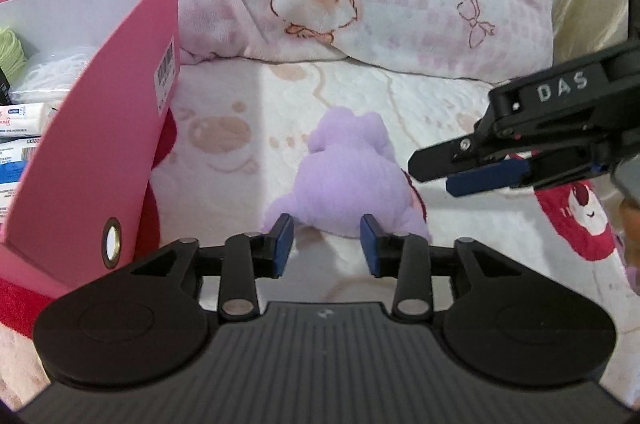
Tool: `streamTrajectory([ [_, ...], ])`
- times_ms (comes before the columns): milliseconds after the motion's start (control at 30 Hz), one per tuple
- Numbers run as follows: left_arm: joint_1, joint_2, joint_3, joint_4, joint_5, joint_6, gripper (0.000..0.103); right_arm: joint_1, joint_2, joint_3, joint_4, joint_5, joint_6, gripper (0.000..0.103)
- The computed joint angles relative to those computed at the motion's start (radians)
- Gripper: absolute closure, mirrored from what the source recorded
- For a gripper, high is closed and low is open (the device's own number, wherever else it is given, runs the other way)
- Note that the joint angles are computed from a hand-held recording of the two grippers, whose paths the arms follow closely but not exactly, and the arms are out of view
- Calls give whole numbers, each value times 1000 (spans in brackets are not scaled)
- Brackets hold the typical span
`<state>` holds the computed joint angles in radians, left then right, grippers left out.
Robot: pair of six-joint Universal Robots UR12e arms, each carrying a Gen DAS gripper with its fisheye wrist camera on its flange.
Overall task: Organize objects
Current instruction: 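Lower the right gripper around the lilac plush toy and close it, then lift the lilac plush toy with the right gripper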
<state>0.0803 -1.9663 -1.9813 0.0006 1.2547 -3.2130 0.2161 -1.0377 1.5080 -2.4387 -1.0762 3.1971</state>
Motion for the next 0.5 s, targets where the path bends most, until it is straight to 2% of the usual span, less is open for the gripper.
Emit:
streamTrajectory([
  [133,3,-2,6,8,4,9,59,3,3,0,-2,-22,46,43],
  [167,4,-2,12,-7,-1,15,59,2,5,0,-6,-23,54,43],
  [233,9,7,28,-92,-23,51,59,-1,4,4,-3,-14,72,43],
  [333,14,9,30,-106,-53,79,54,-15,-10,38,-33,38,135,39],
  [433,1,5,43,-130,-8,103,52,-15,-13,44,-66,38,151,35],
  [500,-5,-2,45,-110,8,112,48,-16,-15,49,-84,44,156,31],
])
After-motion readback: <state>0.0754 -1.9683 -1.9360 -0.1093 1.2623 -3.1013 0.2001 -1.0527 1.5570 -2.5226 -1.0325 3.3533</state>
